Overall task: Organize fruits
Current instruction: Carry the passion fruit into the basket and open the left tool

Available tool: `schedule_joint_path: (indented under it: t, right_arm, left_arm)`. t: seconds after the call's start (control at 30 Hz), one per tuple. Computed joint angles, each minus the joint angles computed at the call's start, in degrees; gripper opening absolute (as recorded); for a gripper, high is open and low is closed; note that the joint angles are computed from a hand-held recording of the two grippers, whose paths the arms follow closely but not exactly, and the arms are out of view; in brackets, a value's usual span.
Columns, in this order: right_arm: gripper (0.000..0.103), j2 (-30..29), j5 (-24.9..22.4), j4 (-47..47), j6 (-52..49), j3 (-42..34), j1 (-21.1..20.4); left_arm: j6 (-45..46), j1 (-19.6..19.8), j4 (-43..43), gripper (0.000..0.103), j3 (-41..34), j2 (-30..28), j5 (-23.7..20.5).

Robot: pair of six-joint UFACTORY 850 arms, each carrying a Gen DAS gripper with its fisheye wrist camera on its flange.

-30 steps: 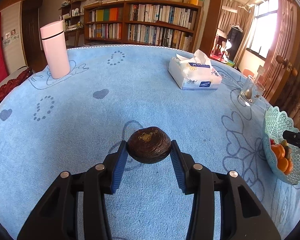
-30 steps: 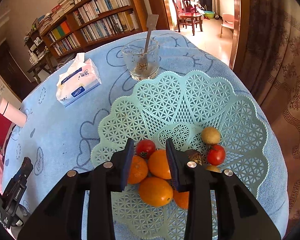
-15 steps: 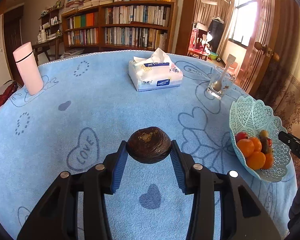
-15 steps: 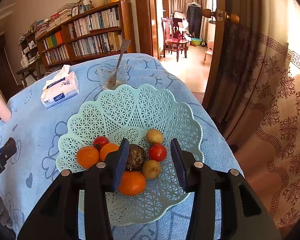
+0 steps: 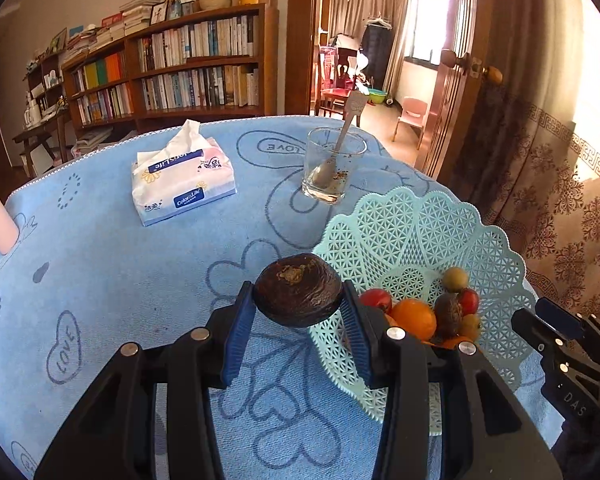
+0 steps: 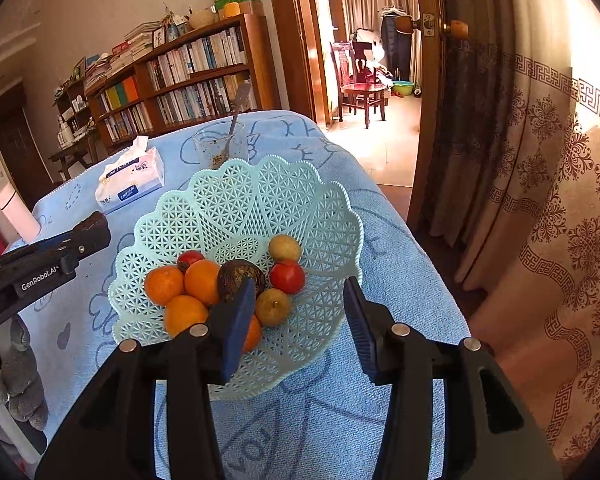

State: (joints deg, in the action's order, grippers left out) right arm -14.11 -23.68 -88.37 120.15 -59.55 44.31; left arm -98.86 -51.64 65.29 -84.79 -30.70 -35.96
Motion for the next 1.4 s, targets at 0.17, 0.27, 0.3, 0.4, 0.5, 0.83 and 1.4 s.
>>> schedule_joint_path:
  t: [0.17,0.27,0.3,0.4,0.5,0.83,1.4]
  right_arm:
    - [0.053,1.34,0.52,-3.99,3.81,1.79,-0.03]
    - [0.053,1.41,1.24,-4.11,3.24,2.06,-0.15]
    - [0.053,1.43,1.53,-4.02,3.02,2.16,-0.21]
    - [0.053,1.57,2.15,-3.92,3.13,2.38,-0.44]
    - [0.053,1.76,2.43,-3.84,3.24,2.58,-0.58]
    - [0.064,1.43,2.98,-1.68,0.48,2.07,-0.26]
    - [0.098,1.51,1.29,4.14,-8.05,0.91,2.31]
  left_arm:
    - [7.06,0.48,-3.57,0.044,-6.48,-4.44,1.76]
    - [11.16,0.92,-6.02,0.044,-9.81,-6.76,2.35]
    - [12.24,1.05,-6.88,0.044,-10.59,-7.32,2.65]
    - [15.77,1.42,-9.81,0.044,-13.03,-9.2,3.21]
    - [18.81,1.86,-12.82,0.044,-14.93,-10.72,3.78]
    - [18.24,2.06,-12.47,0.058,-14.21,-10.26,5.45]
    - [2.69,-2.8,5.8,0.093,-4.5,-3.43,-10.59]
